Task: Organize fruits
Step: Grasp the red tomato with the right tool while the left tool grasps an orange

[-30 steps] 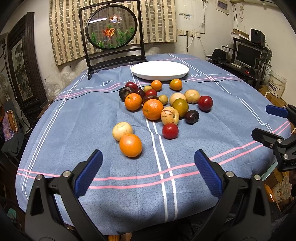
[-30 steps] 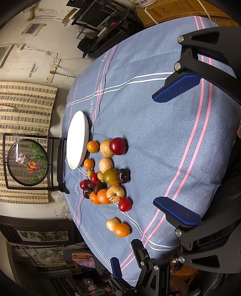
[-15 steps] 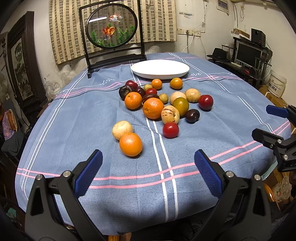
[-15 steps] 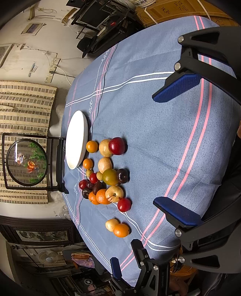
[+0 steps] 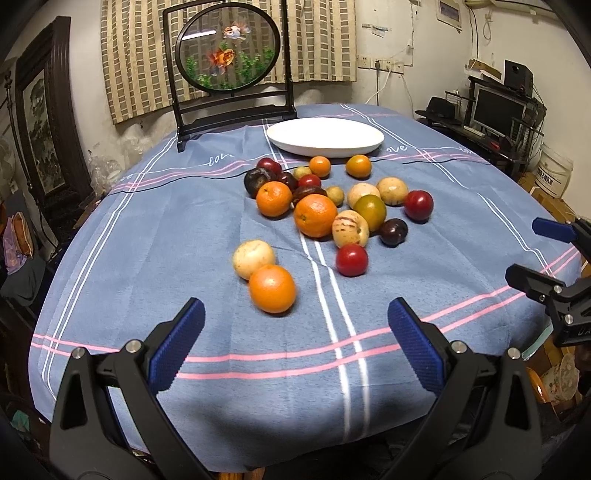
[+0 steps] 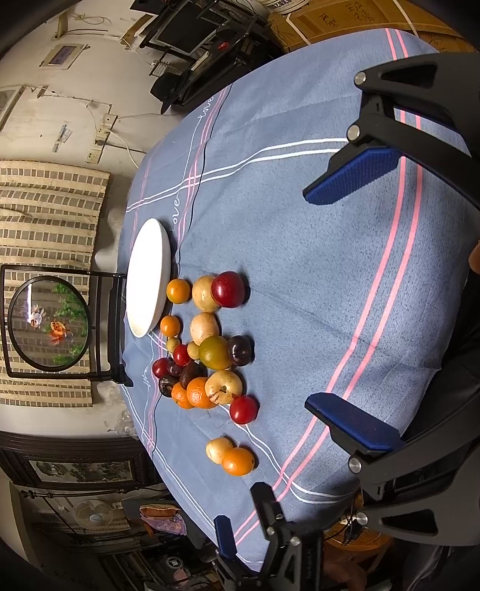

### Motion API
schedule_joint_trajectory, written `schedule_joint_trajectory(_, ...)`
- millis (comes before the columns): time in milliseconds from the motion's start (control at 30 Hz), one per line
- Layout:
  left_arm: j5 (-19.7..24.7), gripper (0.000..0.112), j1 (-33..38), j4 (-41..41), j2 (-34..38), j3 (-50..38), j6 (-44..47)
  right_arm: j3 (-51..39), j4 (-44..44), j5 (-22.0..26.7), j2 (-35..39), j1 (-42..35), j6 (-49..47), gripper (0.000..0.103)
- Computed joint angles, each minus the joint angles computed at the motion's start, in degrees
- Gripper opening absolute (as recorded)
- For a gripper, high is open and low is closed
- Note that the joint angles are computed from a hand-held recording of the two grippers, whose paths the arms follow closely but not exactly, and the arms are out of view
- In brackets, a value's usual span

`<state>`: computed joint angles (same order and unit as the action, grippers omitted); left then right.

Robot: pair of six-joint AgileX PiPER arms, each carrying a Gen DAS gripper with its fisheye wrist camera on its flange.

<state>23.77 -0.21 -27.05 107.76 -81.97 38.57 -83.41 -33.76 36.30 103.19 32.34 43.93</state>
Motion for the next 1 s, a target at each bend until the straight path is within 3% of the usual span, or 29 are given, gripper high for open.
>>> schedule_joint_trajectory(167,-0.42,0.101,2.21,0.56,1.22,-1.96,-0.27,-0.49,3.76,-4.35,1.6,-0.68,-3.47,0.102)
schedule_joint_trajectory(300,1.61,0.101,4.43,-2.63,2.71,-4.35,2.95,-0.81,19.91,-12.36,3.39,-3.0,-18.05,0.102)
schedule_joint_trajectory(367,3.07,0.101,5.68,-6.32,3.56,-5.5,6.51,-2.4,26.78,-14.09,4.79,-3.1,-25.33,0.1)
schedule_joint_trajectory(433,5.38,0.101,6.91,-10.82,4.73,-6.8,11.34,-5.5,27.09,-13.18,6.94,-2.04,-27.3,0.094)
schedule_joint_trajectory(533,6.89,0.1,7.36,-12.95,6.07,-7.84,14.24,-12.96,22.1,-8.96,12.23,-0.07,-24.74,0.072)
schedule_joint_trajectory(633,8.42,0.099,7.56,-13.43,8.05,-9.65,15.25,-21.49,29.48,-3.54,18.11,-1.34,-29.84,0.061)
schedule_joint_trajectory(733,10.73,0.095,8.42,-16.08,9.56,-11.06,17.96,-28.19,38.16,0.52,22.5,-3.22,-34.65,0.058)
schedule_joint_trajectory(900,14.34,0.085,9.41,-17.81,12.11,-14.11,18.95,-36.6,40.1,5.45,26.73,-2.68,-35.99,0.053)
schedule_joint_trajectory(1000,14.92,0.082,9.31,-17.29,12.88,-14.67,18.29,-40.08,42.7,8.17,28.48,-3.11,-36.86,0.044)
